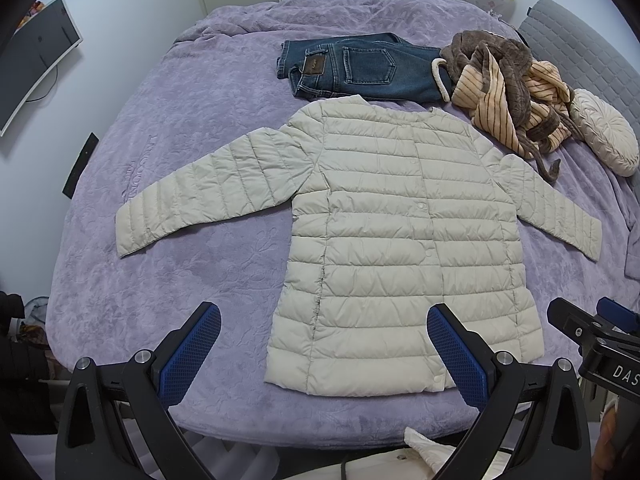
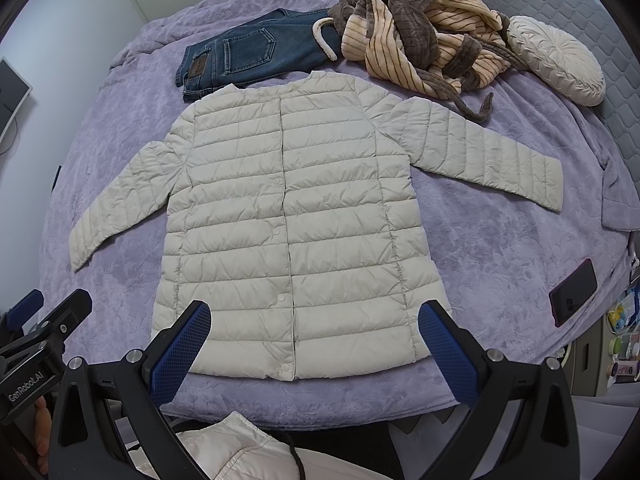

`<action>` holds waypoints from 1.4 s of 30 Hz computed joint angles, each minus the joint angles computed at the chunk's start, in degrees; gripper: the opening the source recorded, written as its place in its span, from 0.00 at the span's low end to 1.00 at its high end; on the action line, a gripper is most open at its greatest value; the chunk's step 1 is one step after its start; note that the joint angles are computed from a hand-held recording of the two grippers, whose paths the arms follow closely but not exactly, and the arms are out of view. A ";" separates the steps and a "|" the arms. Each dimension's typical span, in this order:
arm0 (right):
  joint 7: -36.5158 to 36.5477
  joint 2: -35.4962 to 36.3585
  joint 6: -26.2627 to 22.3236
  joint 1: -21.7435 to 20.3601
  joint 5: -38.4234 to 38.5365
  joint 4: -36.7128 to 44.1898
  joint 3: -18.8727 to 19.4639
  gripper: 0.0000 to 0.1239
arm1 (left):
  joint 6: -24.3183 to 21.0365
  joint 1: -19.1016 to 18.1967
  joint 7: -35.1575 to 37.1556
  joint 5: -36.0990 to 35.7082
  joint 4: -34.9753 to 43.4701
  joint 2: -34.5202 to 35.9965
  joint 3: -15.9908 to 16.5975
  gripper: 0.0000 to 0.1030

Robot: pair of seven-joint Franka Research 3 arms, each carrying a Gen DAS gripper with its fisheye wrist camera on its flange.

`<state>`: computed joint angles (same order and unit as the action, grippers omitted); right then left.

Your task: Fold large clothes

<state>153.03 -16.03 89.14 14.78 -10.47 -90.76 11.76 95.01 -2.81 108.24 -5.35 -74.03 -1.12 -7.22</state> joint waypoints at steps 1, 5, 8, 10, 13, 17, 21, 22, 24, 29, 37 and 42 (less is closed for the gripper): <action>0.02 0.05 0.05 0.00 0.04 -0.04 -0.03 0.83 | -0.11 0.07 0.13 -0.07 0.08 0.07 0.06 1.00; 0.00 0.14 0.02 0.05 0.07 0.08 -0.07 0.83 | -0.95 0.50 0.63 -0.46 0.64 0.33 0.35 1.00; 0.10 0.31 0.08 0.15 0.33 0.03 -0.06 0.83 | -1.24 0.70 0.56 -0.53 0.87 0.52 0.37 1.00; 0.29 0.47 0.07 0.28 0.44 0.07 0.03 0.83 | -1.38 0.79 0.49 -0.58 0.98 0.63 0.36 1.00; 0.64 0.81 -0.17 0.56 0.38 0.39 0.23 0.83 | -1.37 0.83 0.50 -0.63 1.11 0.78 0.28 1.00; 0.39 0.99 -0.15 0.64 0.34 0.58 -0.12 0.83 | -1.48 0.89 0.48 -0.69 1.21 0.83 0.26 1.00; -0.23 3.36 -0.45 0.77 0.59 3.19 -0.31 0.83 | -2.22 1.00 -0.30 -0.71 2.63 2.06 0.23 1.00; -0.47 4.05 -0.50 0.98 0.70 3.93 -0.46 0.83 | -2.79 1.23 -0.53 -1.00 3.49 2.79 0.37 1.00; -1.06 5.01 -0.02 1.54 1.10 4.63 -0.78 0.83 | -4.15 1.91 -1.21 -1.52 5.63 4.79 0.65 1.00; -2.77 8.63 1.23 2.73 2.37 7.49 -1.92 0.83 | -6.21 4.63 -4.56 -2.49 11.22 10.68 1.18 1.00; -5.19 15.84 5.00 4.71 5.59 11.47 -3.93 0.83 | -5.39 10.78 -9.84 -4.29 21.36 22.94 1.27 1.00; -6.47 22.45 5.60 5.83 10.65 16.22 -5.59 0.83 | -7.76 14.33 -14.06 -6.43 33.71 34.61 -0.63 1.00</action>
<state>146.56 6.42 94.74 20.62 0.19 -74.54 6.17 87.25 11.52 94.18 -11.78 -40.32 33.49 -7.84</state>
